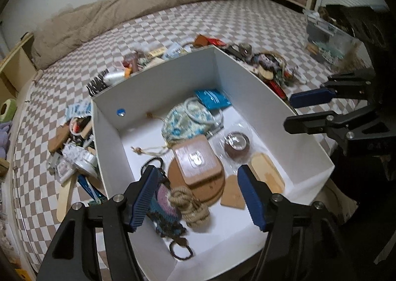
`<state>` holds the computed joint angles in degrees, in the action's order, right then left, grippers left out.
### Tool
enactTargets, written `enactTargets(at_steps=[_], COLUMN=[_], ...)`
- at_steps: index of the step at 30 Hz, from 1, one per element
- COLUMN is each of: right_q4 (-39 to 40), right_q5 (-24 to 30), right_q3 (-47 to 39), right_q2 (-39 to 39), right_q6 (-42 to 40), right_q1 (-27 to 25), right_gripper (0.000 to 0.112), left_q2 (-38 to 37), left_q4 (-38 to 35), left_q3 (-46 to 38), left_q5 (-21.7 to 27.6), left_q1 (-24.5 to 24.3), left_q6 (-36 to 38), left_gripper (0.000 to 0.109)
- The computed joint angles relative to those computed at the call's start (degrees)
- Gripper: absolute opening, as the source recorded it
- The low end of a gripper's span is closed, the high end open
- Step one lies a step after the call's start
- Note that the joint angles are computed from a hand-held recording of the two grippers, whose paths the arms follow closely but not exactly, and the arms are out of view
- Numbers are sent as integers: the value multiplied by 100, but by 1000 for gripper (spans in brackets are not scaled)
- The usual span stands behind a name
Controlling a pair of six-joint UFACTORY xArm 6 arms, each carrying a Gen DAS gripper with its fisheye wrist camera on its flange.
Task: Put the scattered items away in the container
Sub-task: 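Withdraw both grippers from the box back toward the scattered items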
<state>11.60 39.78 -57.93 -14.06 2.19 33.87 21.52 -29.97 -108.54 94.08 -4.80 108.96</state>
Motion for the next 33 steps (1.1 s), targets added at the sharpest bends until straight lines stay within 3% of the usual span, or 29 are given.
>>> enactTargets(at_steps=[7,8,10,12,14,17,20,23,33], right_q4=[-187,-238,-409,-610,-595,-957,-1453,-1438,-1570], right_q5=[-556,-651,-848,-1016,-1151,-1532,-1745,-1780,-1879], right_q3=[207,239,315,371,415,555,628,621,749], right_q2=[-191,-214,-270,-312,-346,-420,-461,-435,-489], right_q6=[178,237,411,580,607,983,1371,1417,1614], right_q1=[-110,-128,-167,-189,-216,-270,-332,-389,-627], right_gripper=[42,46,79,84,84,103,103,103,103], left_q2=[310,357,485,600,746,974,1127,1270,1736], left_q4=[-537,-619,-781,-927,-1129,-1460,-1700,-1830,-1774], left_q3=[-522,-596,-797,-981,-1215,-1587,-1854,-2082,-2642], left_q5=[205,213,247,299,391,586,737,767,240], left_q1=[65,75,93,124,166,246,312,326,295], left_q6=[-562,-665,-895,-1088,-1300,-1519,-1601,-1687,-1874], left_gripper=[68,69,70,75,89,101,103,103,103])
